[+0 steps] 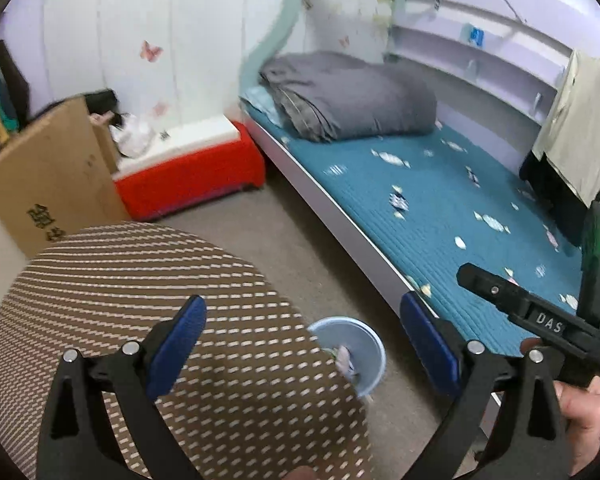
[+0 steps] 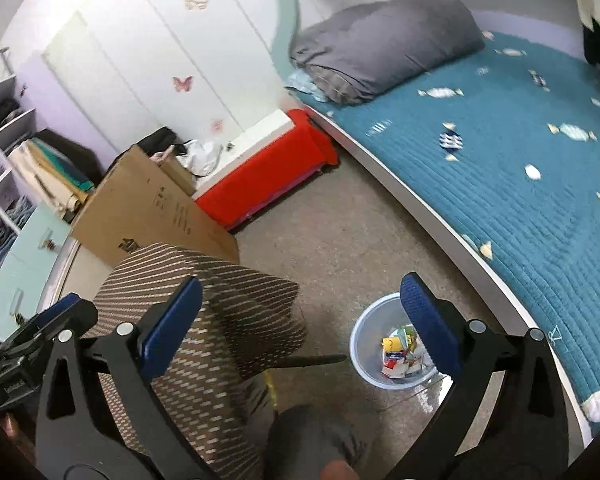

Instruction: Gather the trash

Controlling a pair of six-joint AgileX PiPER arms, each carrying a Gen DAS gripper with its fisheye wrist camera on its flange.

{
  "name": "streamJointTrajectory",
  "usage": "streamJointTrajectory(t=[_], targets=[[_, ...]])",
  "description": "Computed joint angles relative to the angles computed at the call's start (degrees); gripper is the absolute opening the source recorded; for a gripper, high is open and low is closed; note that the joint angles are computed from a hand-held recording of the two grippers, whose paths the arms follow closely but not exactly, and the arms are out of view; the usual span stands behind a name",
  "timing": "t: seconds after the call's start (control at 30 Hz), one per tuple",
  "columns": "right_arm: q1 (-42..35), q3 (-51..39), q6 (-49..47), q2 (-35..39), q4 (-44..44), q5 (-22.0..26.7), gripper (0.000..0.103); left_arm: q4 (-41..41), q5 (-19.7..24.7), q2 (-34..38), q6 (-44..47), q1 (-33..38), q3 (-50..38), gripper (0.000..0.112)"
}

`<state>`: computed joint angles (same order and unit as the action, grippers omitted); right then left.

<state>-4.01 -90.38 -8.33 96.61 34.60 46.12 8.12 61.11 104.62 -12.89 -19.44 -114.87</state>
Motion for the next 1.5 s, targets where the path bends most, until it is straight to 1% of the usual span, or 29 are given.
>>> streamJointTrajectory(t=[0.1, 0.17, 0.23, 0.3, 0.5, 0.7, 0.83, 0.97, 1.13, 1.23, 1.27, 1.33, 1.47, 1.5], targets=[[3.66, -1.33, 4.72, -2.64, -5.49, 0.96, 0.097, 6.49, -3.21, -7.01, -4.24, -0.39, 7.22, 0.096], [6.34, -2.12, 7.73, -4.41, -8.99, 1.42, 0.097, 9.9, -3.62, -10.44, -6.55, -0.56, 10.05, 0.096], [10.09, -3.56, 12.12, -6.06, -14.35, 2.34, 0.097, 11.17, -3.74, -13.88, -7.42, 0.15, 12.65, 0.097], [14.33, -5.49, 16.22, -7.18, -19.96, 3.61, 0.097, 10.87, -3.32, -17.48, -7.33, 1.63, 15.05, 0.097], [28.64, -14.05, 27.04, -7.8, -35.28, 8.94, 0.097, 16.37, -1.84, -27.35, -11.95, 5.48, 21.74, 0.097], [41.91, -23.57, 34.23, -6.39, -48.37, 13.42, 0.097, 18.73, -0.49, -36.8, -11.79, 12.0, 23.67, 0.097], [48.32, -29.93, 36.74, -4.65, -55.04, 17.1, 0.097, 21.25, 1.67, -40.62, -10.7, 12.79, 21.73, 0.097], [53.14, -33.09, 38.89, -4.7, -60.57, 19.03, 0.097, 22.48, 3.41, -42.21, -11.18, 11.28, 19.57, 0.097], [56.21, -34.92, 39.88, -4.78, -65.14, 20.31, 0.097, 24.71, 4.71, -43.57, -13.45, 8.74, 18.38, 0.097], [57.12, -36.87, 39.89, -4.05, -66.61, 20.88, 0.097, 27.18, 5.37, -44.2, -15.5, 5.91, 18.63, 0.097], [57.5, -36.92, 40.1, -4.15, -67.25, 20.98, 0.097, 28.78, 6.53, -44.72, -16.42, 3.92, 18.62, 0.097], [57.92, -36.16, 40.5, -4.81, -67.83, 20.47, 0.097, 28.98, 6.67, -44.86, -16.52, 3.23, 18.61, 0.097], [58.28, -37.04, 40.25, -4.57, -68.43, 20.8, 0.097, 32.75, 8.05, -45.15, -18.68, -0.71, 18.84, 0.097], [58.15, -36.77, 40.22, -4.86, -68.33, 20.55, 0.097, 32.41, 8.08, -45.05, -18.49, -0.61, 18.56, 0.097]])
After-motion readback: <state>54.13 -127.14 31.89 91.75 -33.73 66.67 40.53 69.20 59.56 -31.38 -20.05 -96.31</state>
